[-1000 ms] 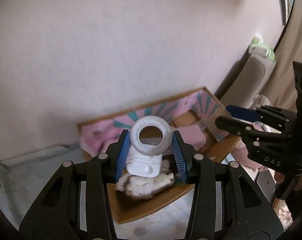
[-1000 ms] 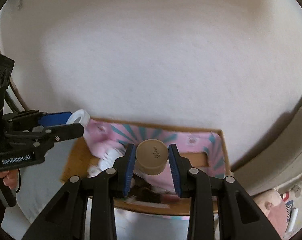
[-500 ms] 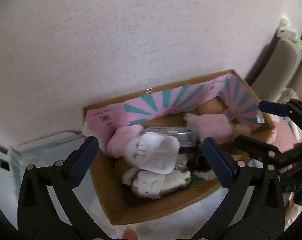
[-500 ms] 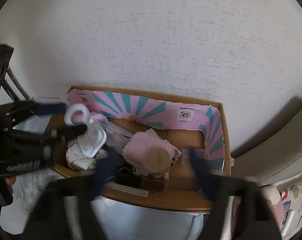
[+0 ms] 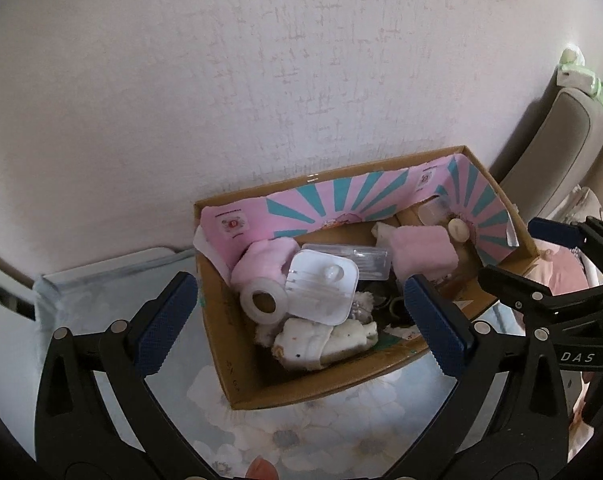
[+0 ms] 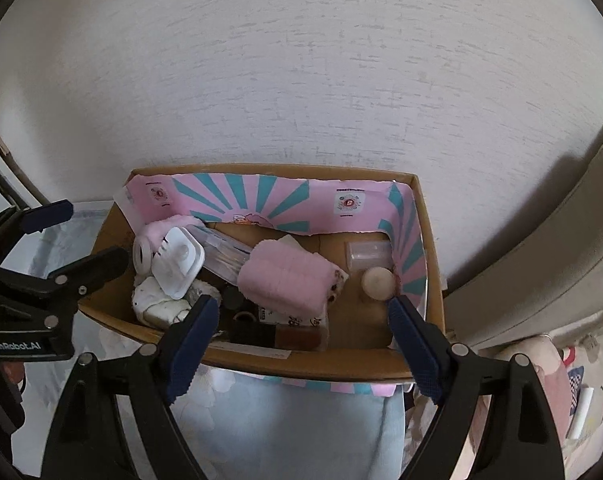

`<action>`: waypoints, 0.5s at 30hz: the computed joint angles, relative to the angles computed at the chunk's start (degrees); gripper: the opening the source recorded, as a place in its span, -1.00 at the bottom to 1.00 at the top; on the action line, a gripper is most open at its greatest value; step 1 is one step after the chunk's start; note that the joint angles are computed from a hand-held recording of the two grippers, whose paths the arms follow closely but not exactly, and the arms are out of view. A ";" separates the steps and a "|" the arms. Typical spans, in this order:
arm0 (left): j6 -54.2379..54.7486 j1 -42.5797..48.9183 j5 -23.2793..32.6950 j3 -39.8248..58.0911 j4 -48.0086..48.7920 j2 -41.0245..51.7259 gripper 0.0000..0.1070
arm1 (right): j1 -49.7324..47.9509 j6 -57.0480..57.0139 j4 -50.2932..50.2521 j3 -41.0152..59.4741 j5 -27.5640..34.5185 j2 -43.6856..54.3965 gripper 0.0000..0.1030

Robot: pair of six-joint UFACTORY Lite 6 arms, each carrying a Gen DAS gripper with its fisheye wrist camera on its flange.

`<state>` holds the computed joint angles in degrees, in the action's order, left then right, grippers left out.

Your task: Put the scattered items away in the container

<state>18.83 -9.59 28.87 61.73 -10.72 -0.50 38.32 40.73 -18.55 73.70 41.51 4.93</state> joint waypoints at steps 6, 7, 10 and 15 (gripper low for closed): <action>0.31 0.37 0.78 -0.79 -0.82 -2.62 0.92 | 0.87 2.35 -0.57 -0.01 1.33 -1.20 0.64; 1.20 0.84 1.19 -0.89 -1.50 -3.17 0.92 | 1.01 2.52 -0.56 0.00 1.60 -1.35 0.64; 0.33 0.62 1.52 -1.30 -0.89 -4.65 0.92 | 1.59 3.33 -0.85 0.21 2.29 -1.47 0.64; -0.22 0.76 2.30 -1.96 -1.04 -6.52 0.92 | 2.78 4.63 -1.46 0.34 3.19 -1.96 0.64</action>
<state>18.61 -8.83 31.17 59.78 -11.77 -7.03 41.11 45.36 -20.01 74.04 44.70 2.98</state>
